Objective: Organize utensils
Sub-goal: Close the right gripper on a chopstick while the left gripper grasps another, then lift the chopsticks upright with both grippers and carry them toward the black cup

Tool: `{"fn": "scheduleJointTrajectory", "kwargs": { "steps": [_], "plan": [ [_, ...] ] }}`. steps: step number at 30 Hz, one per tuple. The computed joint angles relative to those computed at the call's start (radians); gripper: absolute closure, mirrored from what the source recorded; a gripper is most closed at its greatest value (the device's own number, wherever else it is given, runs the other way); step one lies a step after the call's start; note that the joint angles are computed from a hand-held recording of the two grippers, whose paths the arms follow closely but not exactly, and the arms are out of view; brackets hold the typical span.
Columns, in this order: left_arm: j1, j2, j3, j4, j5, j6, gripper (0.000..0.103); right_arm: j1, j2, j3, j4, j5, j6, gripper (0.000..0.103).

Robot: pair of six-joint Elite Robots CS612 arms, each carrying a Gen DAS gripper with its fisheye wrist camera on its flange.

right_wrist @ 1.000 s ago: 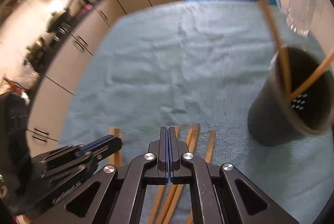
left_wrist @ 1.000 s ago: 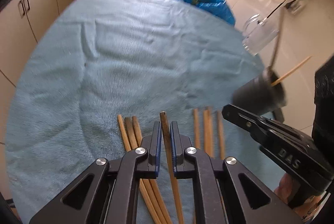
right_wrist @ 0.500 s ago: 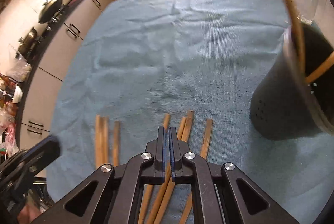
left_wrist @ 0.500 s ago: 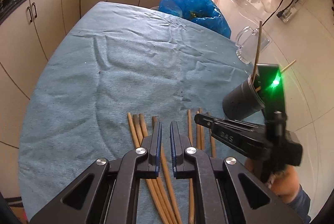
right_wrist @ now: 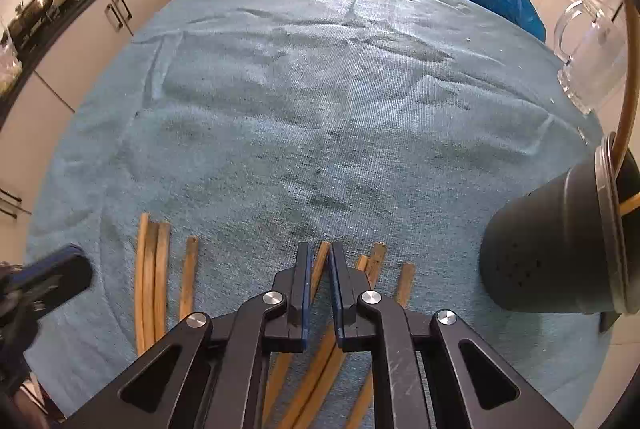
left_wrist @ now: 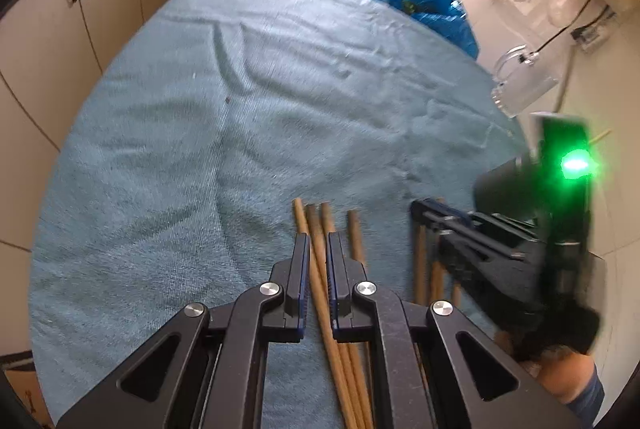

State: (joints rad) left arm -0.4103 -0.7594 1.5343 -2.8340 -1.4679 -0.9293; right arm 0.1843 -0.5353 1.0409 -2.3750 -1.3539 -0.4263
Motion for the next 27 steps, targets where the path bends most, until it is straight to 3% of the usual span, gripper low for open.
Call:
{"fn": "scheduleJointTrajectory", "kwargs": {
  "steps": [9,23,27],
  "plan": [
    [0.009,0.025,-0.024,0.026,-0.028,-0.025,0.095,-0.060,-0.059,0.099,-0.079,0.225,0.081,0.097],
    [-0.003,0.052,-0.093,0.160,0.050,-0.021,0.095,-0.107,-0.160,0.252,-0.231,0.402,0.101,0.097],
    [-0.011,0.047,-0.075,0.126,0.073,-0.019,0.098,-0.123,-0.188,0.305,-0.326,0.440,0.120,0.097]
  ]
}}
